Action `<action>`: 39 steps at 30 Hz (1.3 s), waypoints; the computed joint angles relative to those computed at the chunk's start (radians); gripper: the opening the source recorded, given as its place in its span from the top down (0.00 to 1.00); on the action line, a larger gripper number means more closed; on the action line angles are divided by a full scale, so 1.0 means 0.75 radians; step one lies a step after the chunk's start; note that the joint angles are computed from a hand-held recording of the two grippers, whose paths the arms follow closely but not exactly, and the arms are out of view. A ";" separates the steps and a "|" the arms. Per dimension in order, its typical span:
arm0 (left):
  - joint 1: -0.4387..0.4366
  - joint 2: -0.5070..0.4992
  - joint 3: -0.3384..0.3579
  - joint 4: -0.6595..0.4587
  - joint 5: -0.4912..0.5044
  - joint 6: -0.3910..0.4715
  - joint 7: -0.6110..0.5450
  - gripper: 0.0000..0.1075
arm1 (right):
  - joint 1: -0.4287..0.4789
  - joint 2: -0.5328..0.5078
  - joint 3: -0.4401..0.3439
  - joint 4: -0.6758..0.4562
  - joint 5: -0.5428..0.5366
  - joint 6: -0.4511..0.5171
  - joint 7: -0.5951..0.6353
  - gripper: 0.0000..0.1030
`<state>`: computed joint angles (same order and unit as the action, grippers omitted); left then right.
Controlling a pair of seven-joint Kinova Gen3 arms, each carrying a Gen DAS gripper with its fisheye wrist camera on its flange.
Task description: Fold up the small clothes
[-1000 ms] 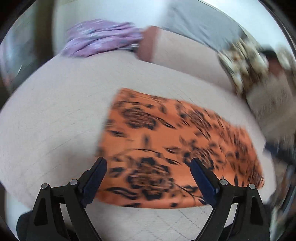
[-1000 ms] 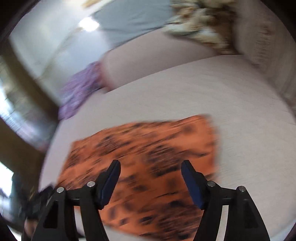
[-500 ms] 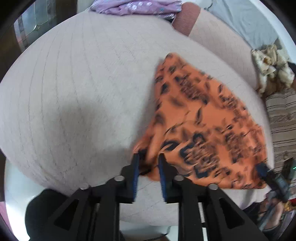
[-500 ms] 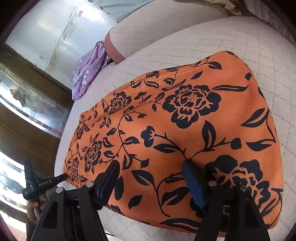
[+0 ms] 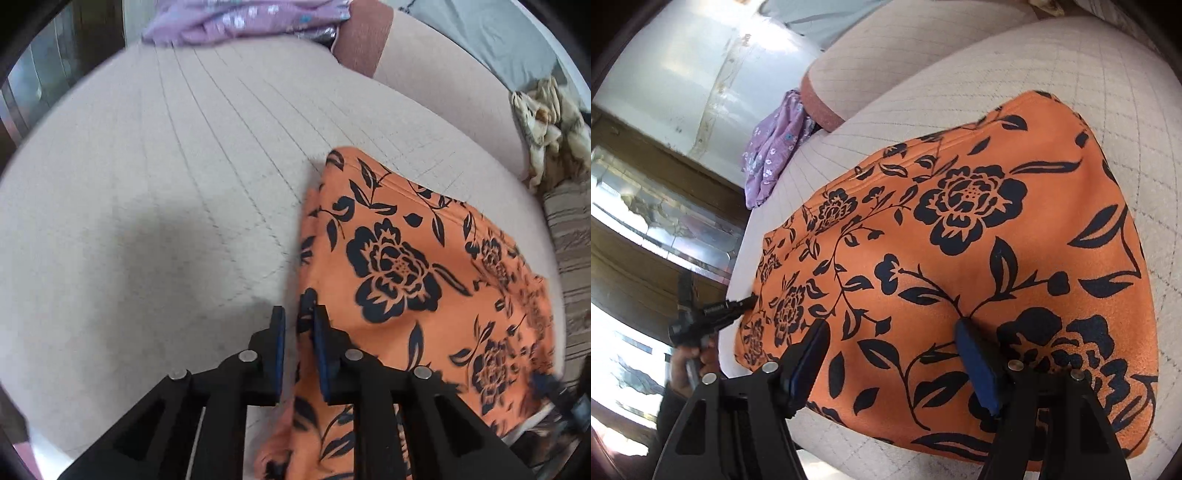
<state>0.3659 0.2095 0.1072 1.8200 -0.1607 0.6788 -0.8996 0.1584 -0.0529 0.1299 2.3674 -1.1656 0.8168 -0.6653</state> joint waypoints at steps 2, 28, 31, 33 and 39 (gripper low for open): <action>0.101 -0.032 -0.054 0.003 -0.096 0.017 0.108 0.71 | -0.002 -0.022 -0.015 -0.055 0.044 0.007 -0.073 0.28; 0.331 -0.167 0.162 0.057 -0.547 0.224 0.619 0.33 | 0.331 -0.153 -0.124 -0.009 0.017 0.038 -0.169 0.19; 0.331 -0.184 0.186 0.052 -0.538 0.242 0.622 0.33 | 0.297 -0.133 -0.126 0.052 0.090 -0.032 -0.167 0.18; 0.341 -0.190 0.204 0.046 -0.555 0.264 0.630 0.33 | 0.276 -0.148 -0.126 0.064 0.115 -0.083 -0.230 0.19; 0.347 -0.202 0.225 0.050 -0.557 0.276 0.661 0.33 | 0.149 -0.300 -0.030 0.069 0.121 -0.055 -0.225 0.14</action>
